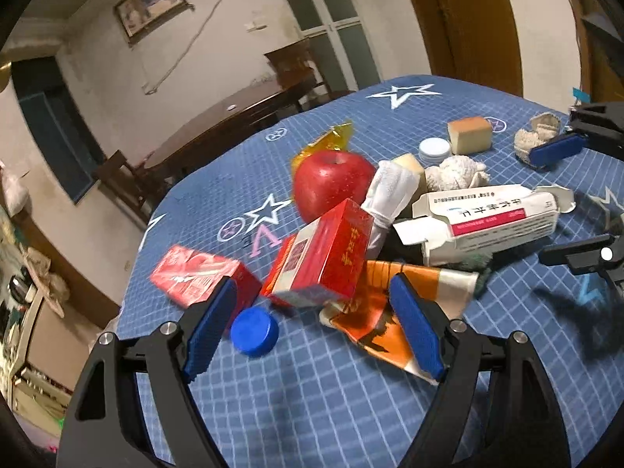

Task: Collect trash
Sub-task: 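Grasp the red cigarette pack with the left tool while the right tool grasps the white medicine box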

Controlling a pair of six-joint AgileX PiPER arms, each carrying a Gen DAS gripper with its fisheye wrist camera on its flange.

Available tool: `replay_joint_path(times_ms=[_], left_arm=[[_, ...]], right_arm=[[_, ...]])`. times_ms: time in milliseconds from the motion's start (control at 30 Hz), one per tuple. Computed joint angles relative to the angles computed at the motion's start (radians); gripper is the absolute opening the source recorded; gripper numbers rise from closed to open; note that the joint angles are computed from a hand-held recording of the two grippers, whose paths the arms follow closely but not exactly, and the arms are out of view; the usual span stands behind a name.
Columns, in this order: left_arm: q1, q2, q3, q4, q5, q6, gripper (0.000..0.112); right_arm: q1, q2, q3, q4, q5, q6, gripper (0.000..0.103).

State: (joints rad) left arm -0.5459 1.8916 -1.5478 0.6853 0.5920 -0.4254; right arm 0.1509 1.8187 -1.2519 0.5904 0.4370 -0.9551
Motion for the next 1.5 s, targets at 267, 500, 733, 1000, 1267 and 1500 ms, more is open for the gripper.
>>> replay_joint_path(times_ms=[267,500,733,1000,1267,1500], left_arm=[[0.050,0.007,-0.006,-0.238,-0.088,0.200,0.036],[0.040,-0.090,0.089,-0.064,-0.146,-0.027,0.023],[0.023,-0.181,0.151,0.100,-0.085,-0.239,0.022],[-0.040,-0.298,0.248,0.167,-0.040,-0.370,0.022],[-0.151,-0.361,0.276,0.178,-0.006,-0.448,0.022],[-0.260,-0.321,0.219,0.207,0.032,-0.479,0.021]], right_arm=[[-0.020,0.089,-0.105,-0.041,0.106,0.116,0.064],[-0.030,0.039,-0.024,-0.001,0.072,0.126,0.023],[-0.028,-0.097,0.133,0.108,0.023,0.029,0.022],[-0.066,-0.291,0.340,0.310,-0.005,-0.103,0.021],[-0.174,-0.477,0.515,0.533,-0.002,-0.236,0.020],[-0.268,-0.619,0.603,0.544,0.033,-0.239,0.020]])
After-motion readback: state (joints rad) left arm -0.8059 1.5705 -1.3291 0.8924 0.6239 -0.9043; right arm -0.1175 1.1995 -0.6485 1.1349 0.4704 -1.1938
